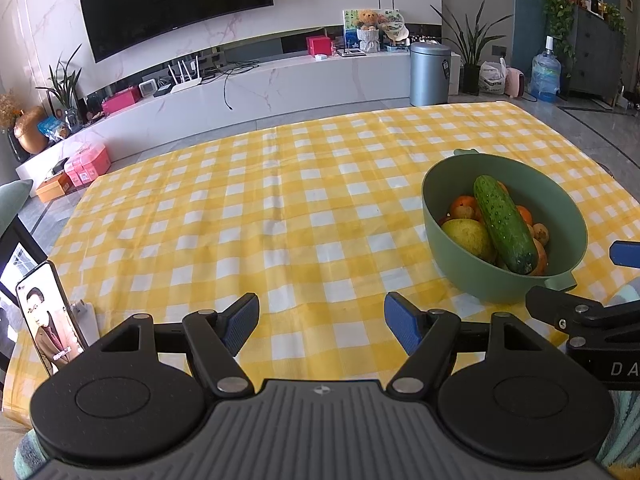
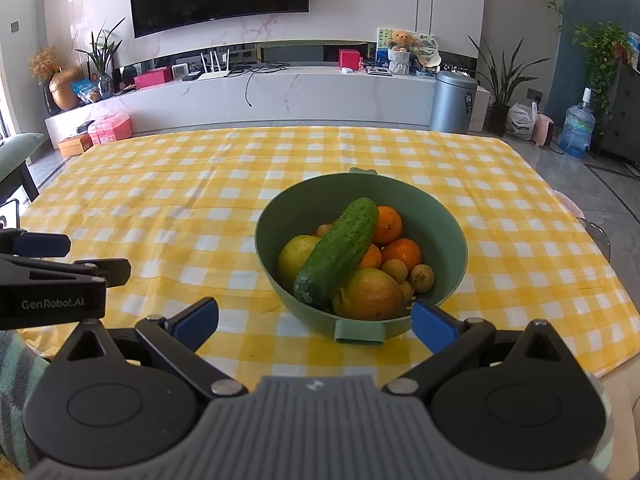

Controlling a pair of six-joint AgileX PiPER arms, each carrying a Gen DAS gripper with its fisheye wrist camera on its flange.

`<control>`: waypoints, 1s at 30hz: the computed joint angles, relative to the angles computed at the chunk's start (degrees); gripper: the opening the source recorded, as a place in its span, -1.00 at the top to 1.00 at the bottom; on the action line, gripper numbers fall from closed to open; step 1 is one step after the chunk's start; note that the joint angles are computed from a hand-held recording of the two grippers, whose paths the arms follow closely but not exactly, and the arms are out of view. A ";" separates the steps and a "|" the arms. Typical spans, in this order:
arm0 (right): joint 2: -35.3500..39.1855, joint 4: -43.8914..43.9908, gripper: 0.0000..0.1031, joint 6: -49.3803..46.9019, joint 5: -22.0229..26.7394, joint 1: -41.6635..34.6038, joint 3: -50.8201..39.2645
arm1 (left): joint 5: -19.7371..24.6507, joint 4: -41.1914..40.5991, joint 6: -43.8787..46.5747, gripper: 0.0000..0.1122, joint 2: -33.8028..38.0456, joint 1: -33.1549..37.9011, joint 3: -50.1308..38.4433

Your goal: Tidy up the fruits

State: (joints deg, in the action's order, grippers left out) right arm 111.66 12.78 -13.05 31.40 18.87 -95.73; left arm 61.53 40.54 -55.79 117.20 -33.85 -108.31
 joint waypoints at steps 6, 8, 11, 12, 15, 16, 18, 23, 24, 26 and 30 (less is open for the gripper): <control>-0.21 -0.09 -0.92 -0.20 -0.57 0.15 0.34 | 0.18 -0.04 0.08 -0.50 0.00 -0.03 -0.11; -0.36 -0.13 -0.92 -0.22 -0.82 0.21 0.61 | 0.17 -0.09 0.14 -0.50 -0.02 -0.02 -0.08; -0.48 -0.05 -0.92 -0.28 -0.75 0.21 0.77 | 0.39 -0.21 0.28 -0.50 0.08 0.02 -0.37; -0.52 -0.05 -0.92 -0.31 -0.72 0.22 0.80 | 0.39 -0.18 0.09 -0.50 -0.06 -0.02 -0.14; -0.64 -0.20 -0.92 -0.35 -0.93 0.30 0.98 | 0.32 -0.16 0.07 -0.50 -0.10 -0.02 -0.04; -0.69 -0.15 -0.92 -0.48 -0.97 0.32 1.03 | 0.32 -0.16 0.07 -0.50 -0.10 -0.02 -0.04; -0.80 -0.05 -0.92 -0.85 -1.11 0.37 1.20 | 0.32 -0.16 0.07 -0.50 -0.10 -0.02 -0.04; -0.93 -0.02 -0.92 -1.36 -1.01 0.50 1.37 | 0.18 -0.20 -0.04 -0.50 -0.33 -0.01 0.36; -0.91 -0.06 -0.92 -1.36 -0.92 0.52 1.32 | 0.21 -0.22 -0.01 -0.50 -0.32 0.00 0.32; -0.80 -0.09 -0.92 -1.39 -0.81 0.50 1.20 | 0.21 -0.26 0.04 -0.50 -0.29 0.02 0.26; -0.77 -0.23 -0.92 -1.39 -0.56 0.54 1.10 | 0.12 -0.30 -0.50 -0.50 -0.68 -0.17 1.10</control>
State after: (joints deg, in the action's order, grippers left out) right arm 110.89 12.55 -14.44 30.84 19.41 -94.64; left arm 61.65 40.24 -56.29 116.52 -34.01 -107.20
